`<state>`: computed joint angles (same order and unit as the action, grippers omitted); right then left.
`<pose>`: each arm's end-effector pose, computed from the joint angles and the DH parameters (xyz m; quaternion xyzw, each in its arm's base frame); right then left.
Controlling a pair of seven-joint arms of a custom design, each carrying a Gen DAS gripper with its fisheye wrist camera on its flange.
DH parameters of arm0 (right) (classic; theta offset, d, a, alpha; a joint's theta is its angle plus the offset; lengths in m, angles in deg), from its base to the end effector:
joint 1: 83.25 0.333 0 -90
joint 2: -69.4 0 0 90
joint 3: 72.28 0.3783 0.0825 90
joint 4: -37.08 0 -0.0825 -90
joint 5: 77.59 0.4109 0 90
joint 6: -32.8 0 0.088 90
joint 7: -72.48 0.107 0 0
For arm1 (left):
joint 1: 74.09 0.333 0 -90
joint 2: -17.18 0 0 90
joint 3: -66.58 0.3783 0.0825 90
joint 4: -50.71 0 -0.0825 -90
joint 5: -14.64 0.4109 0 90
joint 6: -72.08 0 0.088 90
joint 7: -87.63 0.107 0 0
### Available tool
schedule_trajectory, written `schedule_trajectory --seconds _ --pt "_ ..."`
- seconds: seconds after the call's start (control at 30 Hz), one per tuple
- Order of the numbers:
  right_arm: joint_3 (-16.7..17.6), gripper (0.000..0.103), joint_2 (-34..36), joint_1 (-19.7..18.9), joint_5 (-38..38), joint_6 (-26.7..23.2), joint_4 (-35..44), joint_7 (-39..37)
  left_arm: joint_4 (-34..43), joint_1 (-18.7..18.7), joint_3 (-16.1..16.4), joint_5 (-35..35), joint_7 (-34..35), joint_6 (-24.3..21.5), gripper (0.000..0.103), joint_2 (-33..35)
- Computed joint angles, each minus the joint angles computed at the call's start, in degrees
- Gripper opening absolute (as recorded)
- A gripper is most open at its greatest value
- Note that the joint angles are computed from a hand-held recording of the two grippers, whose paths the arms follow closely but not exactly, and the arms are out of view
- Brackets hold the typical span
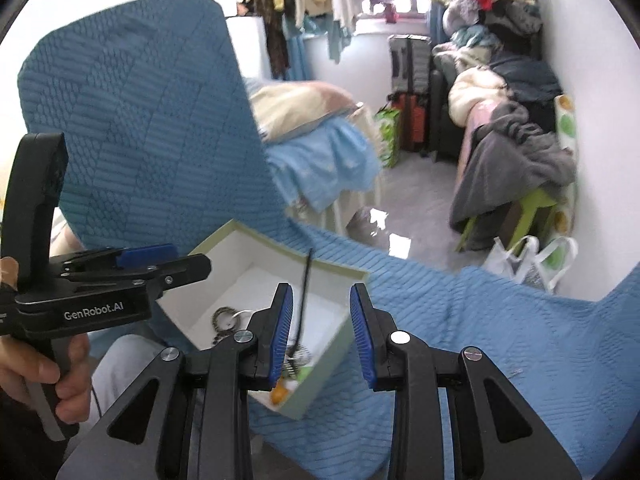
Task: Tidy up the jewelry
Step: 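Open both grippers to drop the bracelet and pendant into the box, then move both open grippers to the pink charm and key-ring screwdriver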
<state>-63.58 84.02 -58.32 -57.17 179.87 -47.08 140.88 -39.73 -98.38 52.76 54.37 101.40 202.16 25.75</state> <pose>0.6214 0.3860 0.6922 -0.8217 0.3683 -0.1248 0.4166 0.5588 -0.4002 0.6736 -0.7604 0.5198 -0.3120 0.2330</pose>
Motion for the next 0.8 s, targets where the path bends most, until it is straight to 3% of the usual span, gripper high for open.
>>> schedule_trajectory --seconds 0.4,0.7,0.8 --pt "-3.2 0.027 -4.8 -3.1 -3.4 8.4 -9.6 2.8 12.5 -4.4 1.2 1.0 4.4 -0.4 0.058 9.4" --pt "-4.5 0.027 -5.8 -6.6 -4.7 10.2 -15.3 4.6 22.6 -6.5 2.2 -7.3 12.1 2.8 0.058 19.1" --pt "-4.8 0.028 -5.1 -7.5 -4.7 9.8 -16.6 4.6 28.0 -7.1 2.0 -11.3 15.9 3.1 0.053 23.8"
